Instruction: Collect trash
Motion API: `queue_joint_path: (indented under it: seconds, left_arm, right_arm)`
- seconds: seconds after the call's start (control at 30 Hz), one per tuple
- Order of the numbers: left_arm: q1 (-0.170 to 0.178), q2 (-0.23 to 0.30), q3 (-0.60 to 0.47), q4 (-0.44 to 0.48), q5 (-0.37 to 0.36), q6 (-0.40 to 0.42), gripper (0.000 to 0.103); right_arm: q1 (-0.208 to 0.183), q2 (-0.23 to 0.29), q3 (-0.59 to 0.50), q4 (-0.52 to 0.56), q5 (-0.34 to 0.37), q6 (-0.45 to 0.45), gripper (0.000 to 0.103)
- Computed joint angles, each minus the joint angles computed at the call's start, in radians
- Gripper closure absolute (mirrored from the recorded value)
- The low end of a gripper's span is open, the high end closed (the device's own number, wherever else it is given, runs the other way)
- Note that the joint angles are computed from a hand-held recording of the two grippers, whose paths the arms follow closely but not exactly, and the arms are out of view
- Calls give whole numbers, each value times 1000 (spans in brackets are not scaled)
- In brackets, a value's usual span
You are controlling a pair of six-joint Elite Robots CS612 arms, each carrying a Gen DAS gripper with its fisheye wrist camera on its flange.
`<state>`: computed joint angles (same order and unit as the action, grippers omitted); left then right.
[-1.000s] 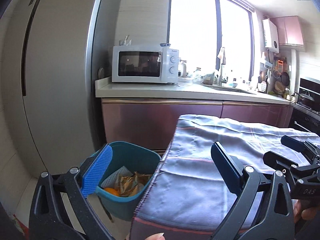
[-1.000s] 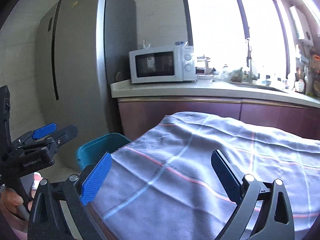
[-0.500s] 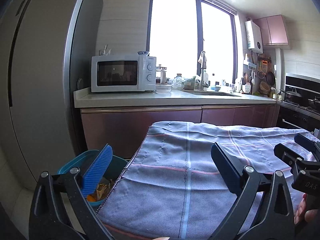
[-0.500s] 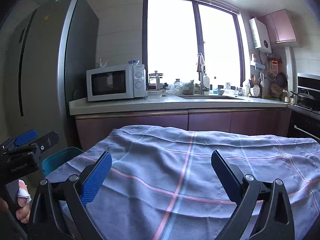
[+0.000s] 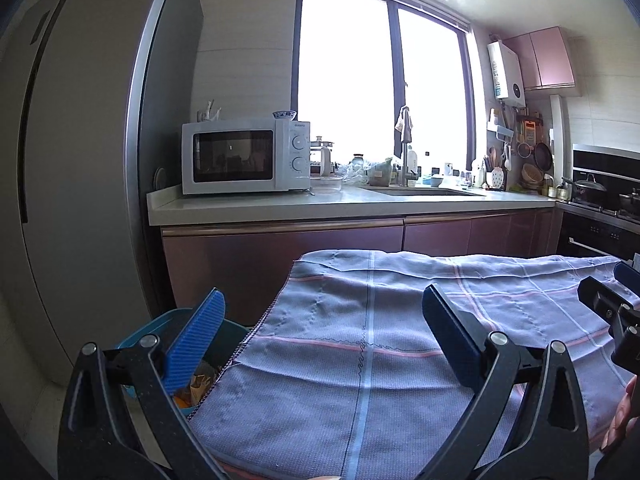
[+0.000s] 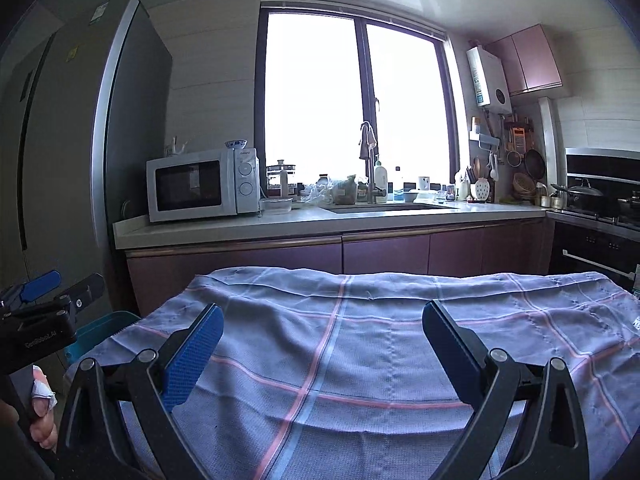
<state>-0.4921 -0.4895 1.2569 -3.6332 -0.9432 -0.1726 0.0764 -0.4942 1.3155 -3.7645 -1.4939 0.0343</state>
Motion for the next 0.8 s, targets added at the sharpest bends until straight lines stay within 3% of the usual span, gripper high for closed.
queue_joint_path:
  seconds: [0.8]
  left_arm:
    - [-8,-2,8,-27,29,24,6]
  right_arm:
    - [-4,-1,1,17,0,9,7]
